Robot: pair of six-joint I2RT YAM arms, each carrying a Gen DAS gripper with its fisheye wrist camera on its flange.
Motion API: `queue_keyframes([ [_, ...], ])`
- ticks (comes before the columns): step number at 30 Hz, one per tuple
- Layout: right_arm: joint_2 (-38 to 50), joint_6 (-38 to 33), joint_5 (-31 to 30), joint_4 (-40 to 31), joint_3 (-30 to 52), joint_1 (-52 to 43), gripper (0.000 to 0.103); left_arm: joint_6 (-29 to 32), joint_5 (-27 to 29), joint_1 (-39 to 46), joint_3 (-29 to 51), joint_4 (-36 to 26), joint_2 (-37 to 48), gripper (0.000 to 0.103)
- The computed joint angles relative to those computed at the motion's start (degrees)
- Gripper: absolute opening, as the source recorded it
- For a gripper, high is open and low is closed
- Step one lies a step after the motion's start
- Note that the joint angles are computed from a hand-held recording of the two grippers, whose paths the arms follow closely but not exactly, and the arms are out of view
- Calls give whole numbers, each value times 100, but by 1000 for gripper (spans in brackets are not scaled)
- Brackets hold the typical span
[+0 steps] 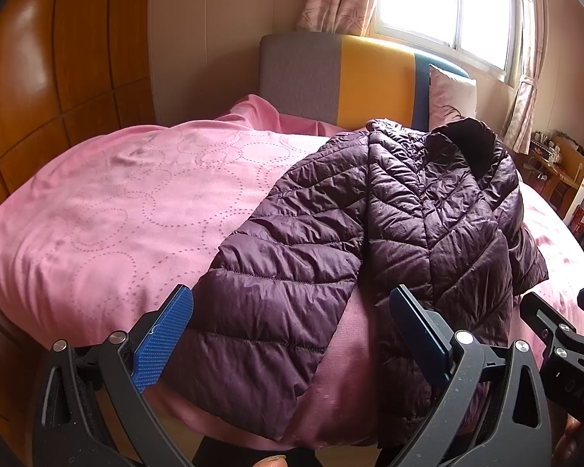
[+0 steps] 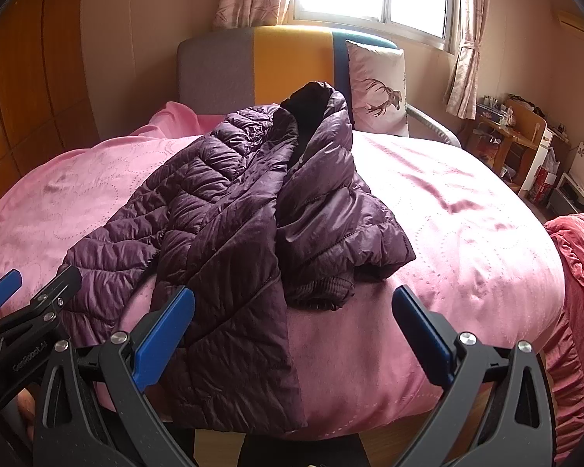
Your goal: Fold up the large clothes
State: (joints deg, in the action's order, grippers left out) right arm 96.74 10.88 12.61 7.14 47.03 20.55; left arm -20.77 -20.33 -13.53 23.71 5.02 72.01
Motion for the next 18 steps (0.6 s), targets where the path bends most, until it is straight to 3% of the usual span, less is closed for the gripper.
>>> queue_keyframes([
  [8, -16, -122, -534, -41, -66, -137, 101, 23, 115, 122, 38, 94, 220, 99],
  [13, 262, -218, -1749, -290, 86, -445, 100, 201, 360, 456, 38, 322, 438, 99],
  [18, 1152, -262, -2587, -974, 820, -587, 86, 410, 1190, 1295, -234, 866, 492, 99],
])
